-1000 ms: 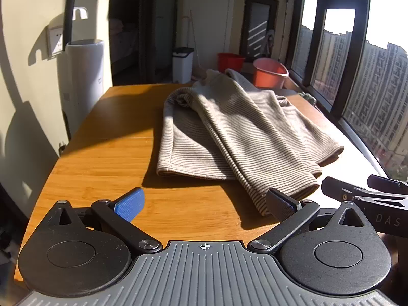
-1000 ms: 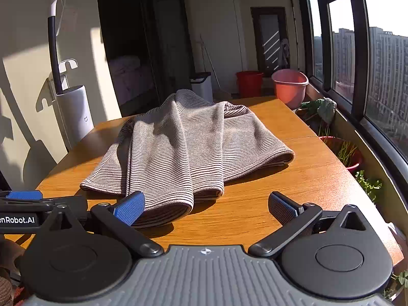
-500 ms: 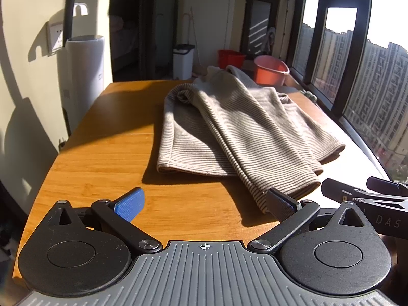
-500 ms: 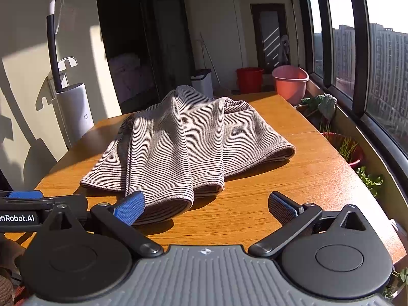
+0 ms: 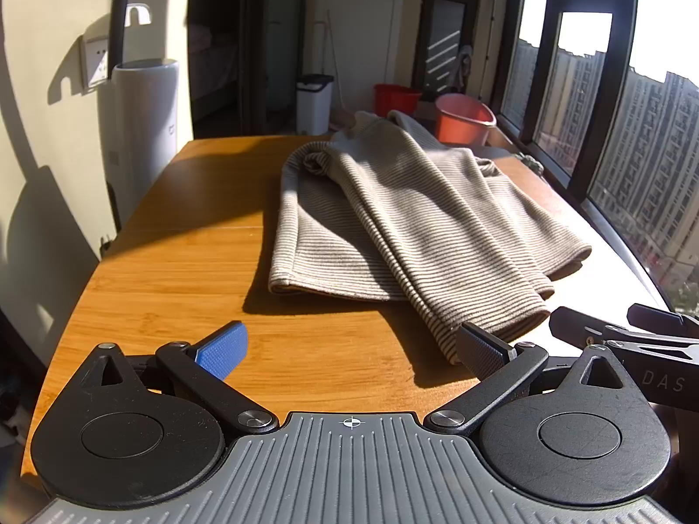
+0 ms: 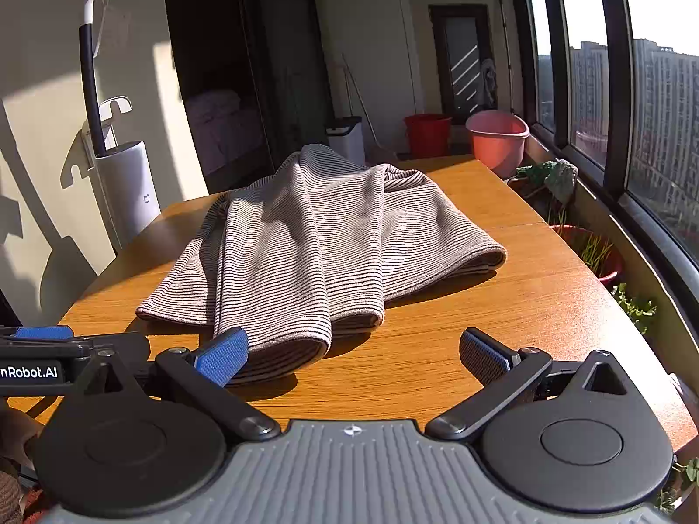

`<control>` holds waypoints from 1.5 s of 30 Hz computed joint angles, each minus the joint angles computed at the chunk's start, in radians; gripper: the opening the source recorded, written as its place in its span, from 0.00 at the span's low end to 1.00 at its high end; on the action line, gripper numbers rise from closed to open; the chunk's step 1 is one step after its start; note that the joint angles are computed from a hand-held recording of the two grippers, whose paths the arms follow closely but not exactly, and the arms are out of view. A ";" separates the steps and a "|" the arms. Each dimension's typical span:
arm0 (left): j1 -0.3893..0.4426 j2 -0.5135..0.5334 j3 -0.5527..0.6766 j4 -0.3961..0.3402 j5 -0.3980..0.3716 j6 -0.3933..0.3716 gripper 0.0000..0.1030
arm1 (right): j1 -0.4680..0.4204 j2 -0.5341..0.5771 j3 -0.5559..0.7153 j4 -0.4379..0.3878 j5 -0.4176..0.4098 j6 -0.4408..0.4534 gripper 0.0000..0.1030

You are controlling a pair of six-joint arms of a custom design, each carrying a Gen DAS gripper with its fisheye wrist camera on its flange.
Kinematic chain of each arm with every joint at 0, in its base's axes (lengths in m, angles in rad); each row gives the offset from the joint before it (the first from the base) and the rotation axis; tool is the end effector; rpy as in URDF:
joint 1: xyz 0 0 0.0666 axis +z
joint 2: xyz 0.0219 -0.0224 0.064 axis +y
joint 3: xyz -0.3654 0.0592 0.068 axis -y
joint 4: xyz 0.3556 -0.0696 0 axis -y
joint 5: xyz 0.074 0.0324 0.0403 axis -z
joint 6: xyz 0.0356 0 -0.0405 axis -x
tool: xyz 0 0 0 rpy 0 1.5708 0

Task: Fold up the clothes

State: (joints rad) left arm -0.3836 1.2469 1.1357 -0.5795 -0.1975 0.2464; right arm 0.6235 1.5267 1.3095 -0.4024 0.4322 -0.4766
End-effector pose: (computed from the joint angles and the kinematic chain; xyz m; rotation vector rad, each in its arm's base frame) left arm 0.3802 -0.1463 0.3896 0.0494 2.2476 -0.1160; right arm 0.4209 0.2838 0.3601 0.0834 2.1295 0.1738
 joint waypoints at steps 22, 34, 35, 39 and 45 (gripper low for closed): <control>0.002 0.007 0.007 -0.007 0.003 0.002 1.00 | -0.005 0.008 0.008 -0.009 -0.006 0.002 1.00; 0.025 0.040 0.032 -0.033 0.028 0.020 1.00 | -0.025 0.039 0.053 -0.047 -0.025 0.030 1.00; 0.029 0.045 0.035 -0.032 0.030 0.019 1.00 | -0.031 0.044 0.061 -0.053 -0.032 0.028 1.00; 0.042 0.067 0.051 -0.018 0.042 0.005 1.00 | -0.064 0.067 0.104 -0.082 -0.080 0.011 1.00; 0.100 0.139 0.113 -0.007 0.220 -0.065 1.00 | -0.126 0.135 0.210 -0.100 -0.201 -0.025 1.00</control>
State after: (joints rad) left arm -0.2839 1.3854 1.2486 -0.5868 0.0228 0.1816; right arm 0.4979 1.6616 1.5191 -0.5026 0.2314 -0.5012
